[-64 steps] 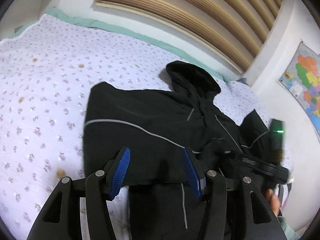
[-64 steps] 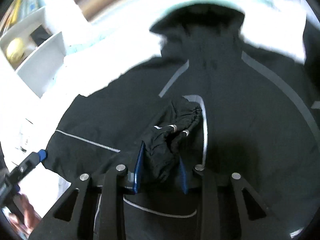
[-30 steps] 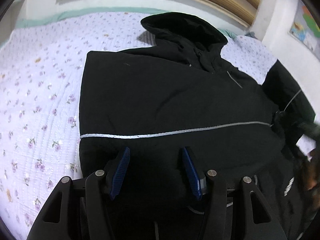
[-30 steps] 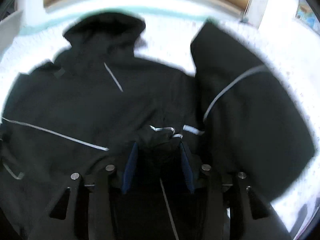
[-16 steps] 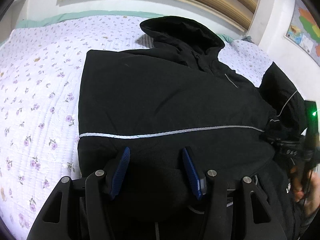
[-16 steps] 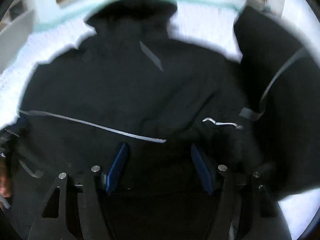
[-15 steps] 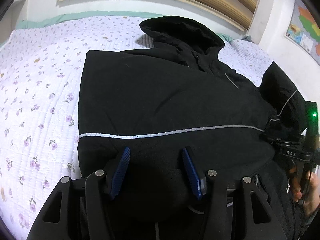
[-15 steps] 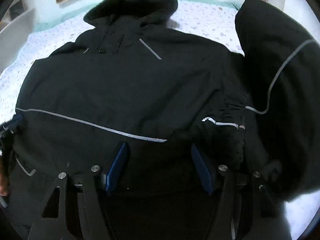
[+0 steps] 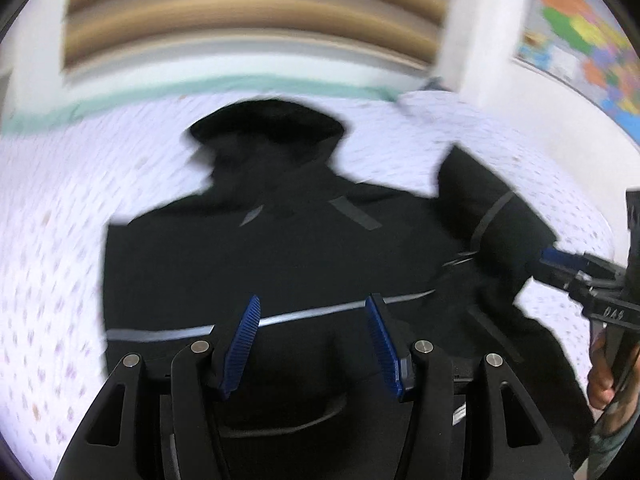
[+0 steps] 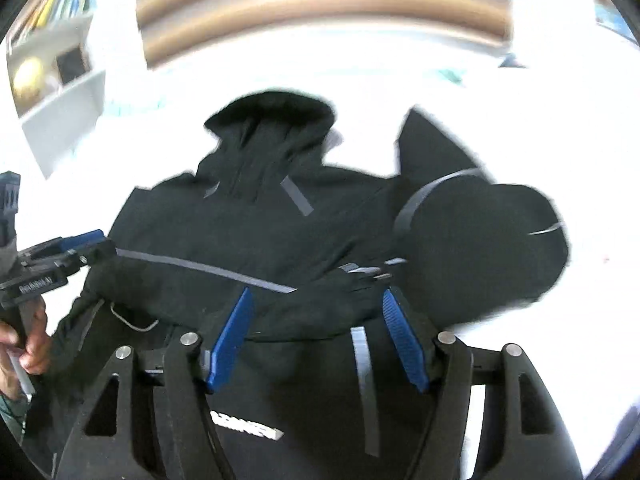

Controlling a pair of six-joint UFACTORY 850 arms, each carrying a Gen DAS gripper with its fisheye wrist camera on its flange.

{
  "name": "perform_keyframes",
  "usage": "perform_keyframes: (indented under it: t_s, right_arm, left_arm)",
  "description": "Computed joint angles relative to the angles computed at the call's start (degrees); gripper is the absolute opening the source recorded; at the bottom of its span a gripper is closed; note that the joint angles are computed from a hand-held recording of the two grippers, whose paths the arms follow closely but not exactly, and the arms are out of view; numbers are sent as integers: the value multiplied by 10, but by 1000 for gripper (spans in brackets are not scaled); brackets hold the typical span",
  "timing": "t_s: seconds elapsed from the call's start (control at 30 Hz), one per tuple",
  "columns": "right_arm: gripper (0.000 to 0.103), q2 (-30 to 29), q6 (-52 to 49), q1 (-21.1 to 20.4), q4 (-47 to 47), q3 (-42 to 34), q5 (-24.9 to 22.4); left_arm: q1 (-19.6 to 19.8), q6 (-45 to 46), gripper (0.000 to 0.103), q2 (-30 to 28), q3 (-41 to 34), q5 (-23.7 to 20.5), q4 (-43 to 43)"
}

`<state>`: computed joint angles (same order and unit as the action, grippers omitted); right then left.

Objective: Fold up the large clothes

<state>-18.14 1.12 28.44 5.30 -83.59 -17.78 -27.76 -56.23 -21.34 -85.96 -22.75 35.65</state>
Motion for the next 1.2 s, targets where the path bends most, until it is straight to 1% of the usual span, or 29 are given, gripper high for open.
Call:
perform_keyframes:
  t_s: [0.07,0.1,0.13,0.17,0.2,0.23,0.3,0.33,0.37,0.4,0.43,0.47,0.5,0.53,0.57,0.63,0.8,0.87,0.93,1.07,1.1,1.13,1.17,1.2]
  right_arm:
    - [74,26,-5,-27,13,16,4]
    - [74,30,0,-39,9,17,4]
    - [76,35,25,-54,-18,20,3]
    - [77,38,56,-68,-49,21,0]
    - [80,38,69,-89,-56,20,-6]
    - [82,37,58,-102,-39,17,-12]
    - [84,36,4,-141,32,18,-23]
    - [84,28,2,-159,44,11,-30]
    - [84,18,1,-171,49,3,-35]
    - [84,9,8,-181,46,-5,-39]
    - [84,-3,23,-190,34,-14,-44]
    - [84,-19,26,-200,36,-28,-52]
    - [84,-29,6,-211,61,-34,-58]
    - [84,-47,-14,-220,88,-50,-68]
    - [84,-63,-43,-229,124,-60,-78]
    - [84,-106,-61,-237,164,-99,-95]
    - [85,-189,-136,-257,299,-161,-129]
    - [86,-211,-157,-259,331,-177,-122]
    - [86,-222,-186,-256,355,-187,-105]
    - [86,-253,-232,-251,404,-228,-111]
    - [81,-259,-247,-250,421,-235,-111]
    - [66,-264,-258,-249,431,-241,-108]
    - [59,-269,-262,-247,431,-246,-99]
    - [44,-267,-260,-244,423,-241,-85]
  left_arm:
    - [-19,67,56,-52,-75,-19,-59]
    - [-25,98,56,-79,-109,-24,-89]
    - [-32,132,56,-115,-156,-32,-121]
    - [-35,151,56,-138,-186,-40,-145]
    - [-36,185,56,-173,-230,-46,-194]
    - [-34,217,56,-204,-266,-48,-246]
    - [-34,239,56,-261,-334,-61,-291]
    - [-35,238,56,-289,-371,-77,-288]
    - [-35,243,56,-328,-423,-108,-290]
    - [-31,258,57,-365,-469,-132,-317]
    - [-26,281,61,-384,-490,-140,-357]
    - [-22,288,63,-392,-487,-129,-379]
    - [-21,292,63,-382,-460,-101,-377]
    - [-24,286,64,-373,-440,-79,-356]
    - [-30,272,64,-368,-428,-68,-321]
    - [-35,249,64,-363,-416,-57,-283]
    - [-38,225,64,-350,-388,-28,-252]
    - [-42,199,64,-342,-371,-16,-223]
    - [-47,172,64,-328,-348,-9,-190]
    - [-54,137,64,-323,-340,-6,-147]
    - [-59,116,64,-315,-329,-4,-130]
    - [-60,113,64,-313,-326,-3,-127]
    - [-60,109,64,-312,-323,-1,-123]
    - [-61,105,64,-310,-320,-1,-118]
